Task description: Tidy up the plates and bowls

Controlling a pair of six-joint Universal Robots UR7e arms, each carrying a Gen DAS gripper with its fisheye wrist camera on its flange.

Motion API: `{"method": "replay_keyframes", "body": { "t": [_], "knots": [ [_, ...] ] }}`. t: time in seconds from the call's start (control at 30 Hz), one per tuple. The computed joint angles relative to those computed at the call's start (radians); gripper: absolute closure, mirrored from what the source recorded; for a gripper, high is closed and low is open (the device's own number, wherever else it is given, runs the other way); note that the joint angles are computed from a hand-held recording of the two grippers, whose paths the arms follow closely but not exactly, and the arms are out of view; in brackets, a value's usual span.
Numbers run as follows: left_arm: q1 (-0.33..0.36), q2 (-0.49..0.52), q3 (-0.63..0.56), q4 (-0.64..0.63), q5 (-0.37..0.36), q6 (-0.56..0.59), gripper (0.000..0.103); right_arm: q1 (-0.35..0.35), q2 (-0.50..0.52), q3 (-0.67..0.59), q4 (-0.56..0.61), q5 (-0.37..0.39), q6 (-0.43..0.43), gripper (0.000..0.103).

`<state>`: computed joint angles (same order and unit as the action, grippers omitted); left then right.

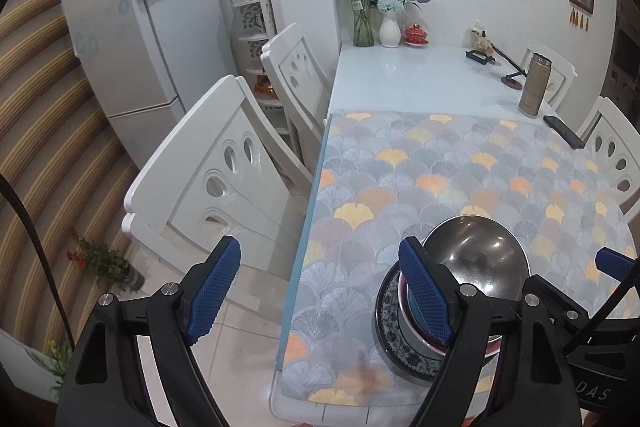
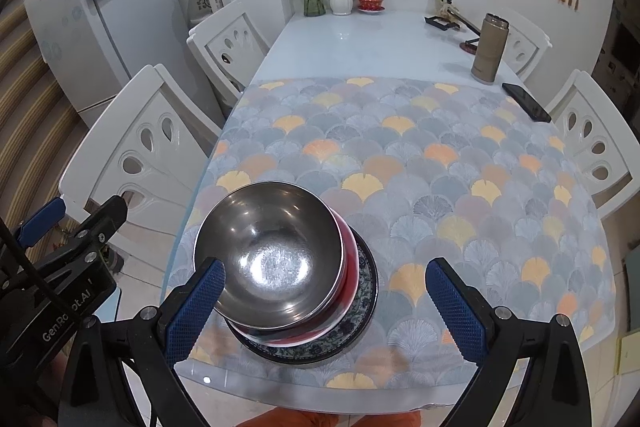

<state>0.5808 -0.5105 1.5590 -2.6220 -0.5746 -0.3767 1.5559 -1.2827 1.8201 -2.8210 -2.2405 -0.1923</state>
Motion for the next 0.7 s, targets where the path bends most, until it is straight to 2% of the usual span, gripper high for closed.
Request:
{"method": "replay_keyframes", "body": {
  "t": [0.13, 0.7],
  "knots": [
    [0.003, -0.005, 0.004, 0.004, -0.013, -0.01, 0.023, 0.024, 0.025, 0.003, -0.06, -0.072, -0.054, 0.003],
    [0.009, -0.01, 0.003, 0.026, -0.057, -0.016, 0.023, 0.013, 0.015, 0.0, -0.005, -0.064, -0.009, 0.003]
  ]
}}
